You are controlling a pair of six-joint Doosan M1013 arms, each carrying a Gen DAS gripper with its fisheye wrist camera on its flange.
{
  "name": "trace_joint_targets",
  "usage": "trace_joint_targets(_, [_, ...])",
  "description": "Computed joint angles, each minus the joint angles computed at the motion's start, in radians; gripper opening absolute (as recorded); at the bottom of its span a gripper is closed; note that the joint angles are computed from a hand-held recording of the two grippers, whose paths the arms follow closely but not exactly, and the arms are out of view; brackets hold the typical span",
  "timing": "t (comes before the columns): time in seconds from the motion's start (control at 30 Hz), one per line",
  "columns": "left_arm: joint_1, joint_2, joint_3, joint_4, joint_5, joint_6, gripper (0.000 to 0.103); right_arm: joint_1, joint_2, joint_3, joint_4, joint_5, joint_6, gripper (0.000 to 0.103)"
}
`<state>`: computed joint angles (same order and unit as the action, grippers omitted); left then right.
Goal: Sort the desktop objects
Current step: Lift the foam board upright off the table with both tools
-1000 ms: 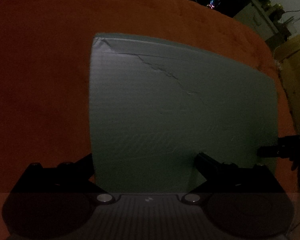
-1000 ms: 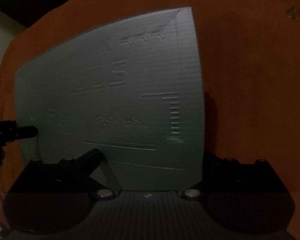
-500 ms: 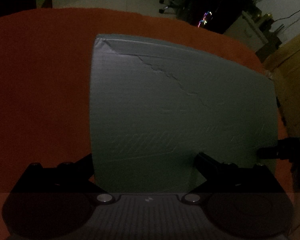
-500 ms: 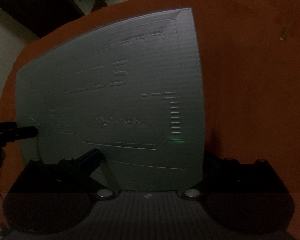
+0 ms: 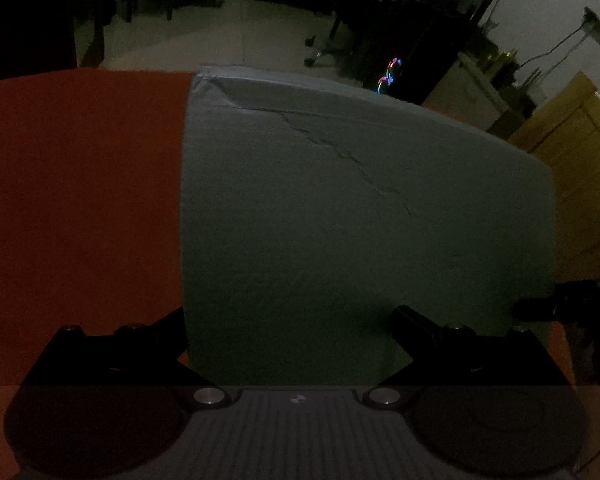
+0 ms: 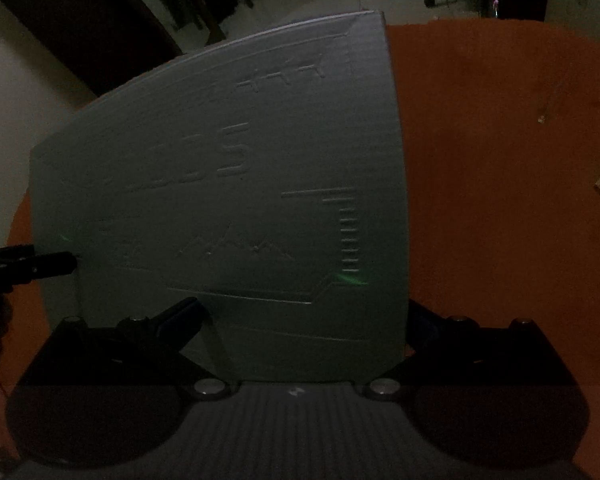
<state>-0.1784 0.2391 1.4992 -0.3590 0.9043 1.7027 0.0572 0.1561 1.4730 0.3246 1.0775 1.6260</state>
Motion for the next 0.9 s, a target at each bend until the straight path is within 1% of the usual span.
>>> trace_joint_targets(0.2, [-0.004,-0.053,0.024,-0.003,-0.029,0.007,0.102,0.009,-0.051,0.018,-0.015,-0.017,0.009,0.103])
trace_joint_targets(0.23, [-0.005,-0.063,0.028,-0.004,-0.033,0.01,0.102,0.019,-0.055,0.018,-0.023,-0.023,0.021,0.103])
trace_joint_targets(0.27, [-0.008,-0.07,0.031,-0.003,-0.038,0.007,0.102,0.043,-0.048,0.011,-0.039,-0.038,0.049,0.103])
trace_joint_targets(0.33, [-0.014,-0.086,0.037,0.002,-0.044,0.0,0.102,0.047,-0.062,0.027,-0.045,-0.054,0.048,0.103])
trace_joint_targets(0.4, [-0.022,-0.1,0.04,0.011,-0.047,-0.012,0.102,0.055,-0.075,0.028,-0.053,-0.049,0.062,0.103])
trace_joint_targets(0.47, [-0.026,-0.118,0.047,0.017,-0.046,-0.021,0.102,0.088,-0.069,0.022,-0.074,-0.062,0.101,0.103])
trace_joint_targets(0.57, [-0.024,-0.145,0.057,0.023,-0.036,-0.027,0.102,0.108,-0.066,-0.001,-0.09,-0.048,0.126,0.103])
trace_joint_targets(0.63, [-0.026,-0.158,0.062,0.029,-0.03,-0.038,0.102,0.107,-0.065,-0.007,-0.092,-0.046,0.122,0.103])
trace_joint_targets(0.73, [-0.028,-0.174,0.066,0.041,-0.019,-0.051,0.103,0.107,-0.079,-0.002,-0.089,-0.035,0.118,0.103])
trace_joint_targets(0.77, [-0.029,-0.178,0.067,0.045,-0.019,-0.055,0.103,0.103,-0.097,0.001,-0.088,-0.021,0.116,0.103])
trace_joint_targets(0.9, [-0.033,-0.2,0.077,0.056,-0.002,-0.077,0.103,0.114,-0.12,0.004,-0.099,-0.003,0.131,0.103])
